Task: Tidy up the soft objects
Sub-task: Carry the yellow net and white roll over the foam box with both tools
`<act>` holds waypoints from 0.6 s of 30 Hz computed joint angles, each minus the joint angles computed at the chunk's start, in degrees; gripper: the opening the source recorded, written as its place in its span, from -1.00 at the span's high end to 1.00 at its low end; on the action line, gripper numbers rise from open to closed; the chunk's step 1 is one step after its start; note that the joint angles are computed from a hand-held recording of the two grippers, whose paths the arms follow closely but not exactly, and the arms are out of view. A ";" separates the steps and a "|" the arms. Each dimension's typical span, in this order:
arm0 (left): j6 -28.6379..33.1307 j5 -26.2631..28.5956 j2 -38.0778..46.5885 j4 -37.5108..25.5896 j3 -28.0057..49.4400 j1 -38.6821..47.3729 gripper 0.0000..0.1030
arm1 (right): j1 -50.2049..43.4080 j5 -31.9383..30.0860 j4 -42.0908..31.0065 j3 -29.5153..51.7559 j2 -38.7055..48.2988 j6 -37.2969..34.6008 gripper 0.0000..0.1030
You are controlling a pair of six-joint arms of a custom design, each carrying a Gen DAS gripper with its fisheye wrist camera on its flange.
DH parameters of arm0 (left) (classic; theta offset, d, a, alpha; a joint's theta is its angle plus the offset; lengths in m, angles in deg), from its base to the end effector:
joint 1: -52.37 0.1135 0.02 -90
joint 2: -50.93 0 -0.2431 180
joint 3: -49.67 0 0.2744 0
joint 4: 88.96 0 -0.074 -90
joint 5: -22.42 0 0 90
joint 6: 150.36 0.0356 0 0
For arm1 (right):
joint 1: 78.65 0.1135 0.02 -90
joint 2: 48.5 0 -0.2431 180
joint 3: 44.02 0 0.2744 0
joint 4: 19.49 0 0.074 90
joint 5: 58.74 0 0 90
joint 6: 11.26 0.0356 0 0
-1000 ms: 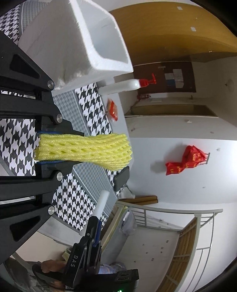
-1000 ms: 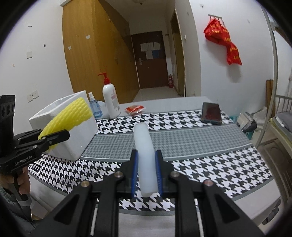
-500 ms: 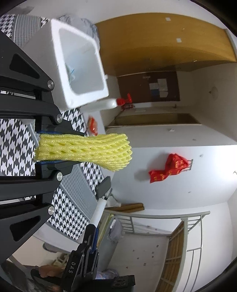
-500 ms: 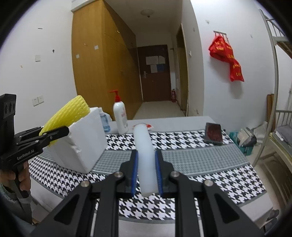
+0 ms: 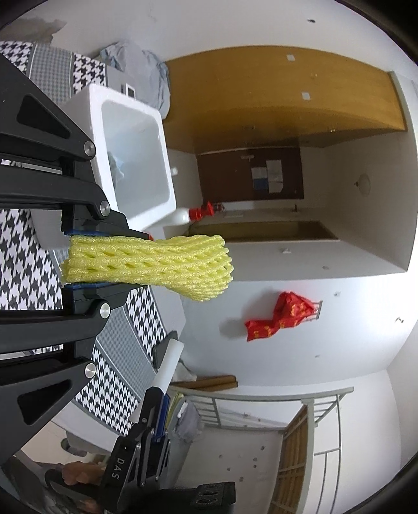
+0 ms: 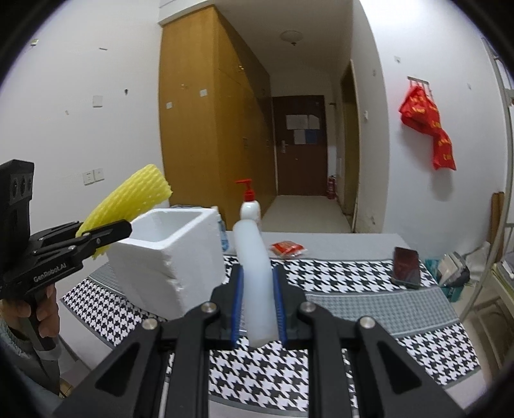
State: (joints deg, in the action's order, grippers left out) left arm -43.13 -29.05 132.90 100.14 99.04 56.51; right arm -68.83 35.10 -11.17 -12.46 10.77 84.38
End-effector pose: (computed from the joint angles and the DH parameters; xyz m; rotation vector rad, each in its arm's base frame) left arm 0.3114 0.0003 0.1658 0.6358 1.8002 -0.4129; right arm 0.2389 0.0389 0.1585 -0.0243 1.9100 0.1185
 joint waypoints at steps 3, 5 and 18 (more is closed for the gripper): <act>-0.33 -0.18 0.28 0.60 0.06 1.33 0.60 | 1.71 0.41 0.61 1.51 1.99 -0.41 0.58; -0.28 -0.03 0.47 0.47 0.33 2.35 0.60 | 2.66 0.23 1.12 2.67 3.64 -0.82 0.58; -1.62 -1.20 1.61 0.73 1.44 7.01 0.60 | 7.49 -0.82 3.15 9.70 12.78 -2.82 0.58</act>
